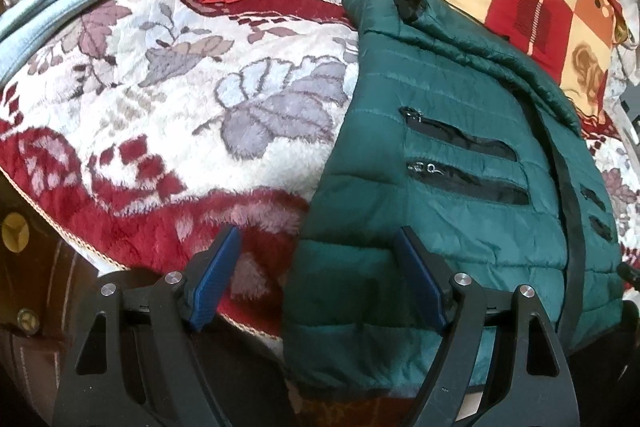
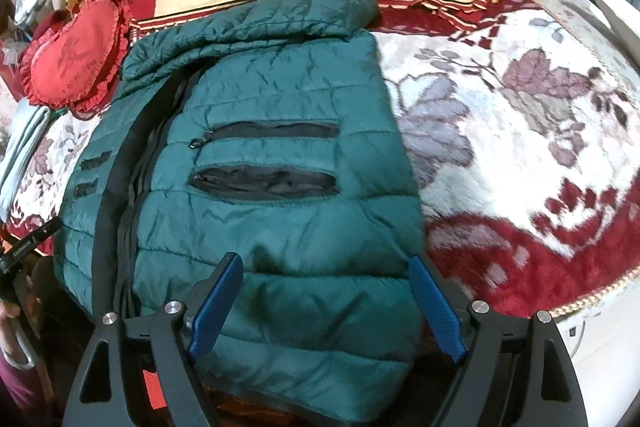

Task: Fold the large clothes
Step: 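Move both open tools down to the jacket hem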

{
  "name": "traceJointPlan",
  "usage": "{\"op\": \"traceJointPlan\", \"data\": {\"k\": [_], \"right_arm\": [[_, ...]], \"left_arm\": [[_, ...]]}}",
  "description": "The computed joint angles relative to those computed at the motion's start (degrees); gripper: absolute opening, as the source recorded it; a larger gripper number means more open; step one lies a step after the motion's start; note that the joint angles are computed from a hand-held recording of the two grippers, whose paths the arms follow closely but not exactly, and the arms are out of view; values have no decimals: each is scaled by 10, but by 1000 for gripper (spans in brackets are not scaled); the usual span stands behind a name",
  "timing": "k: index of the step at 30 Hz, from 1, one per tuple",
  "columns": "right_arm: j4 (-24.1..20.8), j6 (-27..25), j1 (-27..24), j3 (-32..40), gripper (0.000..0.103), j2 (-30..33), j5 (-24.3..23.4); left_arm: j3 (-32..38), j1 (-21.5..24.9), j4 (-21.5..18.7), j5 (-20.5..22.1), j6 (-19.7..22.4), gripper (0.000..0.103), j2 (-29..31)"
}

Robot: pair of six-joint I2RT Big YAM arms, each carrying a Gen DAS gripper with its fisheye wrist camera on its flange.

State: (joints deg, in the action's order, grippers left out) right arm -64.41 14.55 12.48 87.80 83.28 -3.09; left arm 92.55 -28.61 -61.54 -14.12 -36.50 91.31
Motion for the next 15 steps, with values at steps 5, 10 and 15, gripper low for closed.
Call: {"op": "traceJointPlan", "data": {"k": [5,10,15], "right_arm": [[-6,6,-15,-15,85,-15,-3],[-4,21,-39,-31,86,-25,-40],[-16,14,-53,-31,88,-14,-105]], "left_arm": [[-12,9,8,55,-2,79,-6],[-26,23,12,95,-26,79,-15],[-29,30,10,121,-19,79,-15]]}}
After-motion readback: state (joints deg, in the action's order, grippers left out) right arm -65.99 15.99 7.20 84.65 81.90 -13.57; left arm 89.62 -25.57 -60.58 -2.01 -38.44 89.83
